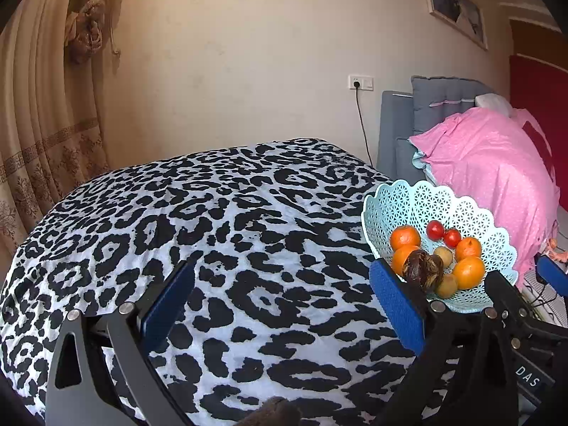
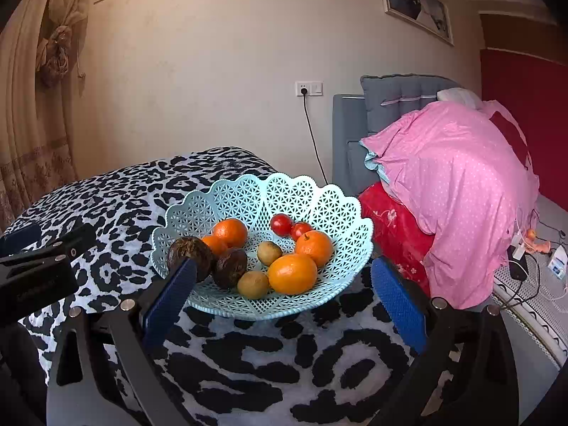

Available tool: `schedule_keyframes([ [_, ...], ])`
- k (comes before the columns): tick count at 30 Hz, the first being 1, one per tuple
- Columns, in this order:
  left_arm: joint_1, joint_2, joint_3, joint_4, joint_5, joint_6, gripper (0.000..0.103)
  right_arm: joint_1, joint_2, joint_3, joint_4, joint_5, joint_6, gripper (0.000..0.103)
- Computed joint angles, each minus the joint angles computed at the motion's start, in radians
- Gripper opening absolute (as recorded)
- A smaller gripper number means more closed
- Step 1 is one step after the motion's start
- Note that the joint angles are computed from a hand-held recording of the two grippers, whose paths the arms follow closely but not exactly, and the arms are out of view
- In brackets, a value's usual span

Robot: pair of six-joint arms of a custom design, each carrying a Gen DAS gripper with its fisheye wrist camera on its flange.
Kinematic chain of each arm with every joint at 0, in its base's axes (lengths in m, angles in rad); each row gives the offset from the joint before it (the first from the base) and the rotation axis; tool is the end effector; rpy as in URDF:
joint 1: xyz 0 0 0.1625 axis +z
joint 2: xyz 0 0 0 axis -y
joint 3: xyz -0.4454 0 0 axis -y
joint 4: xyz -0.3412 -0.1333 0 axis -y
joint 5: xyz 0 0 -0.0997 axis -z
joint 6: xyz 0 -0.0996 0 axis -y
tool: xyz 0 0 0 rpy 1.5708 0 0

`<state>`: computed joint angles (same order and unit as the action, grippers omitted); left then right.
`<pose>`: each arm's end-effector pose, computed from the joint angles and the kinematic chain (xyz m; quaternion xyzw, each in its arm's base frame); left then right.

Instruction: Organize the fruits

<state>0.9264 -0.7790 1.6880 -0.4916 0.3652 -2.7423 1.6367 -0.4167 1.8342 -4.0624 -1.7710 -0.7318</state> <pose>-0.1307 -0.5507 0.1007 0.0762 0.7527 -0.5039 0.4168 0.1523 -0.5840 0.0467 0.2849 -0.8077 0.4530 0.2475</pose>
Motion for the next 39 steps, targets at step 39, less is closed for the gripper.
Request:
schedule_keyframes([
  [39,-0.016,0.019,-0.004,0.001,0.010,0.043,0.098,-0.002,0.000,-0.009,0.016,-0.009,0.013,0.100],
])
